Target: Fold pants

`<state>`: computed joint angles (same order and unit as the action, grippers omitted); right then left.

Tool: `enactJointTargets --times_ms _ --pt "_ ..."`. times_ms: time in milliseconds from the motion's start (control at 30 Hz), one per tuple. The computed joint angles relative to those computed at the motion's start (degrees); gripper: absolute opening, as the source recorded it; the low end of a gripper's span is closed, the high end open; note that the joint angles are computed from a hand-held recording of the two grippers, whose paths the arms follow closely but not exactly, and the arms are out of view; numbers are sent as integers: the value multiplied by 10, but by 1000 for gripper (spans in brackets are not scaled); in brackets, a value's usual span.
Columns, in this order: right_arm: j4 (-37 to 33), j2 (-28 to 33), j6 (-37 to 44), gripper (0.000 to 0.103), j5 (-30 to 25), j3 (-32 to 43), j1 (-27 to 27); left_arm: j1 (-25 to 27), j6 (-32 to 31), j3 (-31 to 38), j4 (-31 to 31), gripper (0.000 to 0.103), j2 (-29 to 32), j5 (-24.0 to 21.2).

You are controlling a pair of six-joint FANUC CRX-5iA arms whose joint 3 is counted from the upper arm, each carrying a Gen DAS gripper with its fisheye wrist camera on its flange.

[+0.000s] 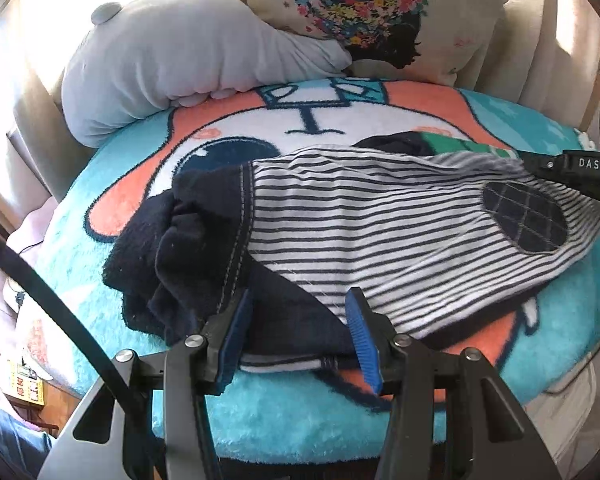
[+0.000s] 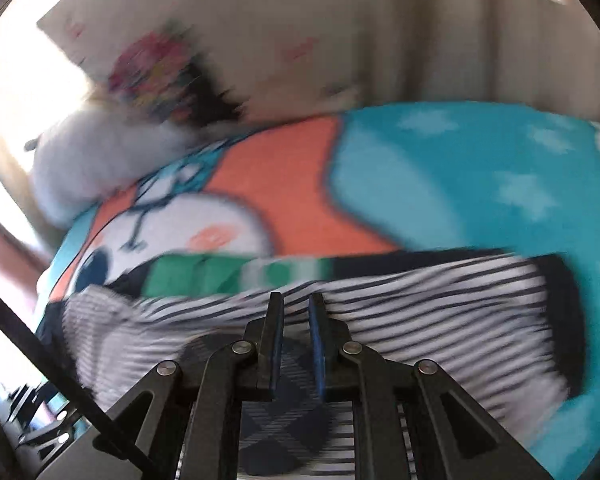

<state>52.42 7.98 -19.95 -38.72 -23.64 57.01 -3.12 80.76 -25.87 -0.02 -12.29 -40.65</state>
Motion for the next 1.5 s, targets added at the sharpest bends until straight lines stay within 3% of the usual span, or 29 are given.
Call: enactJointTargets --times_ms 133,300,400,467,567,667,900,1200,1233,1267,1300,1500 --pt "64 -81 -111 14 3 -91 -5 20 -116 -23 115 48 -21 -5" --pt "109 -155 -197 20 -29 -168 15 -5 -185 -11 191 54 -15 10" --pt "132 -170 -240 29 -44 -191 27 -37 -224 24 240 56 23 15" --pt "153 -183 -275 35 -48 -210 32 -55 -263 48 285 64 57 12" --pt "198 -193 -324 41 -32 -234 29 -86 -297 109 327 66 130 -20" --pt "237 -188 -346 46 2 -240 14 -111 -301 196 348 66 226 -92" --pt "251 -160 -365 52 23 -230 -1 -143 -250 356 353 66 387 -191" --pt "248 -130 -356 53 -9 -216 13 -176 -277 423 324 67 443 -243" --pt "248 -129 -354 39 -9 -215 13 -177 -277 426 328 59 446 -253" --pt "256 -130 -355 28 0 -217 8 -177 -280 429 331 34 449 -263" --pt "272 -134 -363 23 23 -222 -4 -178 -278 436 323 27 452 -274" --pt "338 -150 -374 20 18 -222 -7 -157 -304 390 362 21 406 -251"
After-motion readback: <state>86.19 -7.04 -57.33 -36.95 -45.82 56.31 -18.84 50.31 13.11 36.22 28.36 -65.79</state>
